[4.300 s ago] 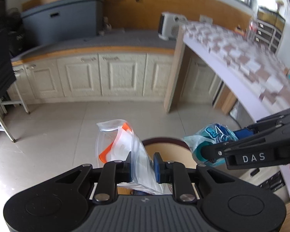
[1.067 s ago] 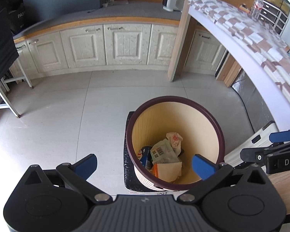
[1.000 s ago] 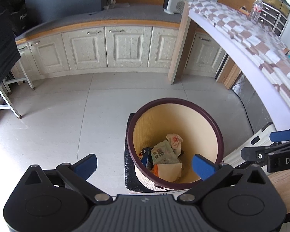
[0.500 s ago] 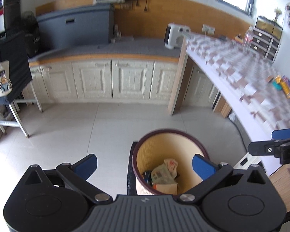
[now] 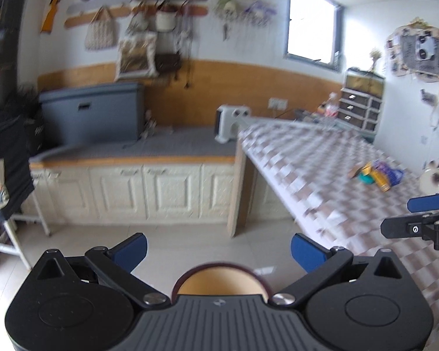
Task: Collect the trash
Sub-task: 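Raise both tools from the wastebasket and move toward the table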
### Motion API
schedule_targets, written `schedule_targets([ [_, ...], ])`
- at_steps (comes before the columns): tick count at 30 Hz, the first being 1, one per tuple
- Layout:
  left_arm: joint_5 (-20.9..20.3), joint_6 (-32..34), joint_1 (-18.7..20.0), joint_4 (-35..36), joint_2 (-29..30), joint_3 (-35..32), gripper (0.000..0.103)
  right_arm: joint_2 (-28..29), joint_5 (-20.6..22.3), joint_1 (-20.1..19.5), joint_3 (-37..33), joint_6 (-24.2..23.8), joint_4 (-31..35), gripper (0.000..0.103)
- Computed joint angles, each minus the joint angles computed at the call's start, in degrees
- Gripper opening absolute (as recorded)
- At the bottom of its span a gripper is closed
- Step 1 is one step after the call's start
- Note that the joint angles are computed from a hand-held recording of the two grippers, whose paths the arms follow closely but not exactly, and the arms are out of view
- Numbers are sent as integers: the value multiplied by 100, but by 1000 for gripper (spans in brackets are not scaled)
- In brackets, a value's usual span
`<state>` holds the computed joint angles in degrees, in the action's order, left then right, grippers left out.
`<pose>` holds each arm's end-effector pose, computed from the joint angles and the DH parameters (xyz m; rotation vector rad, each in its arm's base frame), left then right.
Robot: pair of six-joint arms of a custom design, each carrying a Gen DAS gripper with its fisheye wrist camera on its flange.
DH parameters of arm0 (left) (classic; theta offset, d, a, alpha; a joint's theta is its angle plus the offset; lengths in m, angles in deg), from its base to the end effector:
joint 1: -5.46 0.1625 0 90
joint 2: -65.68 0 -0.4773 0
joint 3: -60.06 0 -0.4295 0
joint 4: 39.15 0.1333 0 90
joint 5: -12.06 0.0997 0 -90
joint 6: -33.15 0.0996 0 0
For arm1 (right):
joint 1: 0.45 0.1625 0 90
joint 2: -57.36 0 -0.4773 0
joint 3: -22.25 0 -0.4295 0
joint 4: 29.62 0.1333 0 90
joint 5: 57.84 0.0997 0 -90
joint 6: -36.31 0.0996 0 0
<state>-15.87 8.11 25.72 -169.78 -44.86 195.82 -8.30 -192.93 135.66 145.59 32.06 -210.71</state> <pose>-0.2326 -0.3217 0.4080 0.7010 2.1969 -1.2283 0.4387 -0.3349 0.2306 0.7539 -2.3095 1.0333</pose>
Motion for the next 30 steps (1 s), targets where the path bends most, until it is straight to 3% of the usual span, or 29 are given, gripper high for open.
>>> schedule_targets([
  [10,-345,1364,-287,-2342,1336,-68,103,-949,-578,-6,485,-1218,-1002,103],
  [17,-956,2264,-222,-3821,2599,-396,103,-1623,-747,-391,743,-2106,-1621,103],
  [24,-1483,2815,-75,-4769,3867,-1010,103,-2209,-457,-1146,911,-2940,-2057,103],
  [30,-1984,2570,187,-5073,4842,-1826,103,-2735,364,-2049,912,-3414,-1795,103],
])
